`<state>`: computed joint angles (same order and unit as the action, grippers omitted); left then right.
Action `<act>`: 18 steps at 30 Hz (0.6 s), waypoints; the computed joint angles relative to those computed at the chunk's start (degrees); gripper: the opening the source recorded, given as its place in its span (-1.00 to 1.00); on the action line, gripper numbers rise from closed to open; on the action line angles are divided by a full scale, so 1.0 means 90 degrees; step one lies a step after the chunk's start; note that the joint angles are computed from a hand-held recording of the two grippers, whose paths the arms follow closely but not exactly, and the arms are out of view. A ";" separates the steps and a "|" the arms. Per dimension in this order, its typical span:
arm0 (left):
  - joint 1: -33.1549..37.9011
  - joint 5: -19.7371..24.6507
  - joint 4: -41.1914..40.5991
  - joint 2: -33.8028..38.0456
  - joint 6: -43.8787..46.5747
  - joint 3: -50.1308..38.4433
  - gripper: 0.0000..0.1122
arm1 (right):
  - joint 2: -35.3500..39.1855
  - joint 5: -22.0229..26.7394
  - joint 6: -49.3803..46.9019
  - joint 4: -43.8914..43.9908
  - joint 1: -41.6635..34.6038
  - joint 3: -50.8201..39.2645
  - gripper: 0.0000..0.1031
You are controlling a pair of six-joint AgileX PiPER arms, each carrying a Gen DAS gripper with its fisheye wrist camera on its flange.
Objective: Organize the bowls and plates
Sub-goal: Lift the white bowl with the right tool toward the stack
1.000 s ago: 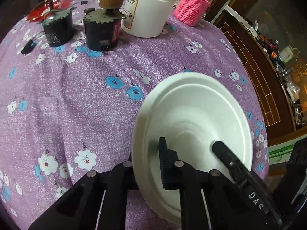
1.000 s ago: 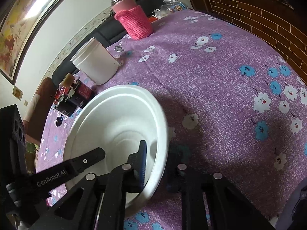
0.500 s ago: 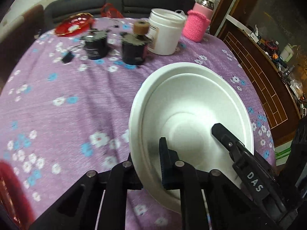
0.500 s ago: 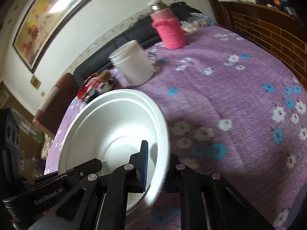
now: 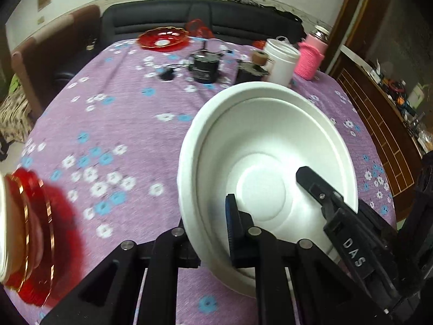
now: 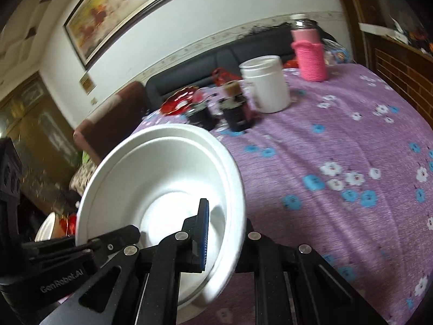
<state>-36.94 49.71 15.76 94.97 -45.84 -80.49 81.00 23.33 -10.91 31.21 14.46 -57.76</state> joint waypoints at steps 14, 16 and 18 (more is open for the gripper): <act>0.0005 0.0175 0.1259 -0.2912 -0.0981 0.1995 -0.76 | -0.0421 0.0229 0.3597 -0.2996 0.2254 -0.0541 -0.73; 0.0209 0.0243 0.1195 -0.3407 -0.0875 0.2213 -0.75 | -0.0341 0.0370 0.3994 -0.3314 0.2629 -0.0820 -0.73; 0.0448 0.0315 0.1120 -0.3840 -0.0718 0.2384 -0.75 | -0.0202 0.0540 0.4256 -0.3547 0.2988 -0.1154 -0.73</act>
